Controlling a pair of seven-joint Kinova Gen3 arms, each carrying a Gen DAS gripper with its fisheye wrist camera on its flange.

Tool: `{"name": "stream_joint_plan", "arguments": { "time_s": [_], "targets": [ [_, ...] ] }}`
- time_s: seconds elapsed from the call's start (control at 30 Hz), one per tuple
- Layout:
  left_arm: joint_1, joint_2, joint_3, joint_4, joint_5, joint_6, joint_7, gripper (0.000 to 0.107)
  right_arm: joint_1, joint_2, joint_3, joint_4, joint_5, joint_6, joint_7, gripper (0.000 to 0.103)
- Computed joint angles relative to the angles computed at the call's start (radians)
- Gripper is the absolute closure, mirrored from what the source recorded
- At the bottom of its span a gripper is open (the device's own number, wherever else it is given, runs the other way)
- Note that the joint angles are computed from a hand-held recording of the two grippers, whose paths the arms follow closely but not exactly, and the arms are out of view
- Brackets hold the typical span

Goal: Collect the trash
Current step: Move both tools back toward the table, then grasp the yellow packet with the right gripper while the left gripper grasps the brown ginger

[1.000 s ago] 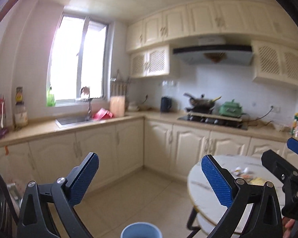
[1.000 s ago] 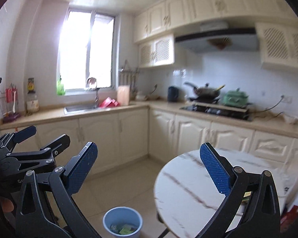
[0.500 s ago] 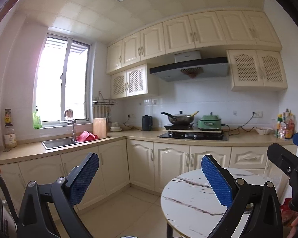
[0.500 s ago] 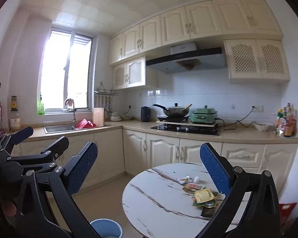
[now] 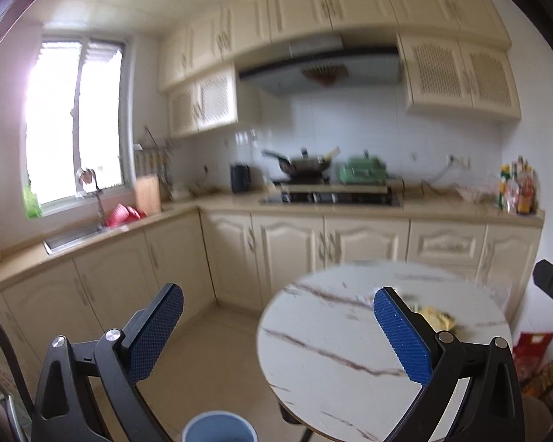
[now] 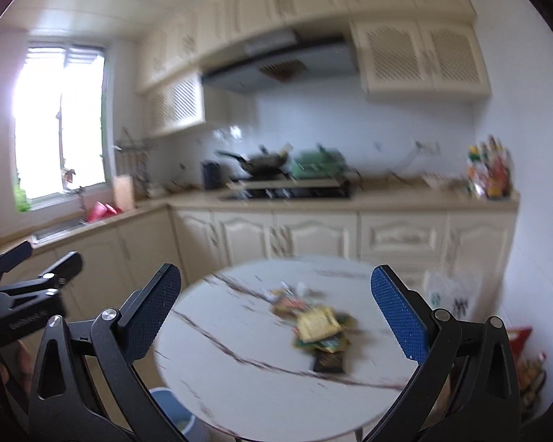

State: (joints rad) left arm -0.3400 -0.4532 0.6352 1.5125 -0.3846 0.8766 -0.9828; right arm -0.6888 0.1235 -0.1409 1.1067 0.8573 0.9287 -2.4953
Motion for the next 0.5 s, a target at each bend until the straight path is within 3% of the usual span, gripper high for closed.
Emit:
{"name": "stream_joint_plan", "arguments": {
  "time_s": [0.13, 0.23, 0.33, 0.43, 0.5],
  "targets": [
    [0.090, 0.177, 0.048, -0.103, -0.122, 0.088, 0.059, 0.005, 0.064, 0.041, 0.064, -0.009, -0.150, 0.018, 0.074, 0.000],
    [0.164, 0.311, 0.085, -0.195, -0.228, 0.171, 0.098, 0.005, 0.167, 0.101, 0.035, -0.061, -0.272, 0.045, 0.179, 0.000],
    [0.171, 0.447, 0.180, -0.312, -0.324, 0.255, 0.103, 0.005, 0.291, 0.202, -0.061, -0.170, -0.354, 0.123, 0.301, 0.000],
    [0.273, 0.586, 0.196, -0.430, -0.428, 0.354, 0.107, 0.005, 0.376, 0.326, -0.169, -0.309, -0.381, 0.209, 0.423, 0.000],
    [0.301, 0.669, 0.248, -0.509, -0.507, 0.419, 0.104, 0.005, 0.393, 0.399, -0.203, -0.402, -0.406, 0.257, 0.505, 0.000]
  ]
}}
